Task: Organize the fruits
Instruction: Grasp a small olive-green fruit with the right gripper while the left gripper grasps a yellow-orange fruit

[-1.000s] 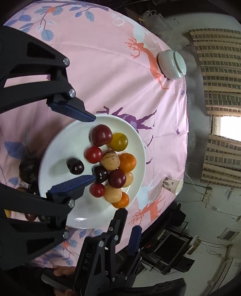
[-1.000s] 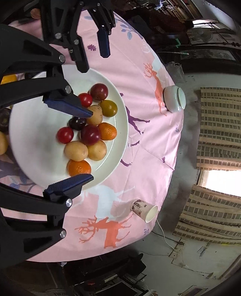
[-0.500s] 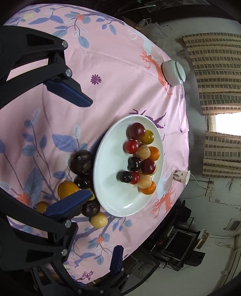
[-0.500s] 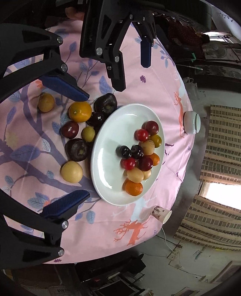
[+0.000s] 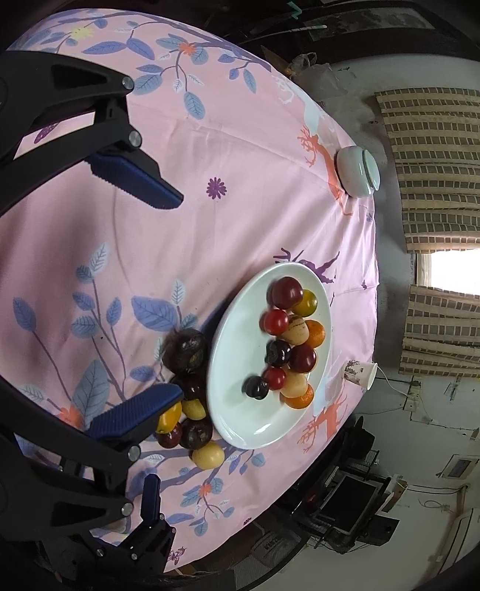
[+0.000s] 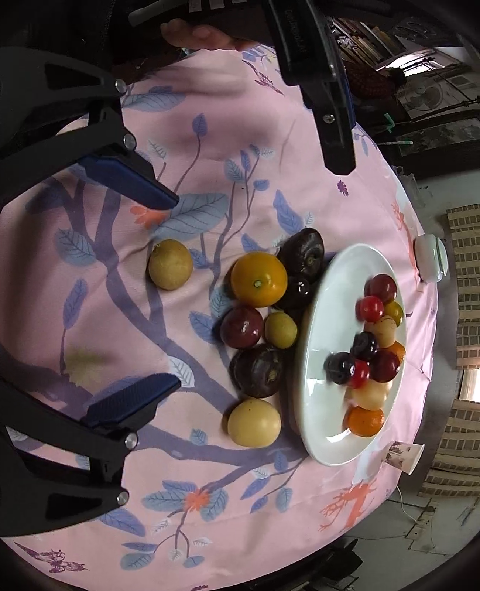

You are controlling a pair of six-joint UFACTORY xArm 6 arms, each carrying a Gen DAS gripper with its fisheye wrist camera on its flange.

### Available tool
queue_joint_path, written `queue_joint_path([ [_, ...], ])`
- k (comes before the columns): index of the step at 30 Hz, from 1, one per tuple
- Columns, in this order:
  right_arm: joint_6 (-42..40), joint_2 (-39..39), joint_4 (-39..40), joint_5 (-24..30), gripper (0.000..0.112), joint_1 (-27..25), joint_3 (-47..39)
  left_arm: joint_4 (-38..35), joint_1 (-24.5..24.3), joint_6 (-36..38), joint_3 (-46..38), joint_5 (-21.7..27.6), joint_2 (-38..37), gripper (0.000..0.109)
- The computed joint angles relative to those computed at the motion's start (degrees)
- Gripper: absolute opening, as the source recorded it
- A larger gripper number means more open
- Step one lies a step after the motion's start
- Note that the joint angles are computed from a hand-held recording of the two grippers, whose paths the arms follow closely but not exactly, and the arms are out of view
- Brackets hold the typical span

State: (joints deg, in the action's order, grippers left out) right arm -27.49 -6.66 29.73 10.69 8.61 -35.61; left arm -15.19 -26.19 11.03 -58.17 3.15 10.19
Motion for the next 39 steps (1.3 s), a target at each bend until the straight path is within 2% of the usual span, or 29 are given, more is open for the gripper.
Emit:
queue_joint_path([
  [2, -0.84, -0.37, 1.01, 0.06, 0.077, 0.24, 0.07, 0.44, 0.45, -0.73, 0.38, 0.24, -0.16, 0.097],
  [4, -1.11, -0.51, 1.12, -0.05, 0.068, 0.71, 0.16, -0.31, 0.71, -0.39, 0.64, 0.45, -0.32, 0.097],
  [6, -1.06, -0.25, 0.62, 0.86, 0.051, 0.83, -0.23, -1.19, 0.87, 0.25, 1.0, 0.5, -0.58, 0.097],
  [7, -1.22, 0.04, 0.82, 1.47, 0.047, 0.82, -0.53, -1.99, 0.88, 0.84, 1.14, 0.49, -0.69, 0.097],
  [11, -1.41, 2.32, 1.05, 3.77, 0.04, 0.41, -2.49, -6.14, 0.54, 4.36, 1.07, 0.79, -0.74, 0.097],
  [14, -1.97, 2.64, 1.15, 2.47, 0.03, 0.9, -2.29, -7.76, -0.1, 6.11, 0.67, 1.49, -0.52, 0.097],
  [17, -4.46, 0.74, 4.35, 2.46, 0.03, 0.46, -1.46, -4.89, -1.14, 4.71, 1.02, 1.87, -0.6, 0.097],
  [20, 3.73, -2.02, -3.59, -1.07, 0.03, -2.27, 1.4, -4.3, -2.93, 5.73, 1.18, 2.29, -0.55, 0.097],
  [22, 6.71, -2.72, -5.84, -2.24, 0.03, -5.01, 2.35, -2.61, -4.08, 4.98, 0.74, 2.36, 0.2, 0.097],
  [25, 4.41, -3.46, -2.19, -2.63, 0.03, -8.02, 3.61, 8.62, -4.91, -3.83, -0.74, 2.61, 2.28, 0.097],
  [27, -1.8, -4.17, 5.05, -2.32, 0.03, -8.99, 4.39, 13.52, -5.65, -7.77, -2.66, 4.55, 3.95, 0.096],
  [28, -5.26, -4.46, 8.9, -1.86, 0.03, -9.51, 4.63, 15.67, -6.0, -9.72, -3.72, 5.65, 4.79, 0.094],
  [30, -10.0, -5.04, 14.18, -0.79, 0.03, -10.63, 4.85, 18.85, -6.63, -12.45, -5.91, 8.14, 6.44, 0.08],
  [32, -13.91, -5.55, 18.37, -0.17, 0.03, -11.5, 5.09, 21.08, -7.19, -14.42, -8.39, 11.21, 8.31, 0.062],
  [34, -17.95, -5.89, 22.7, 0.49, 0.03, -12.06, 5.17, 22.62, -7.49, -16.18, -10.96, 13.86, 10.44, 0.05],
  [39, -22.51, -5.96, 27.0, 2.57, 0.03, -13.12, 4.71, 22.66, -7.6, -17.87, -13.68, 13.39, 13.01, 0.048],
])
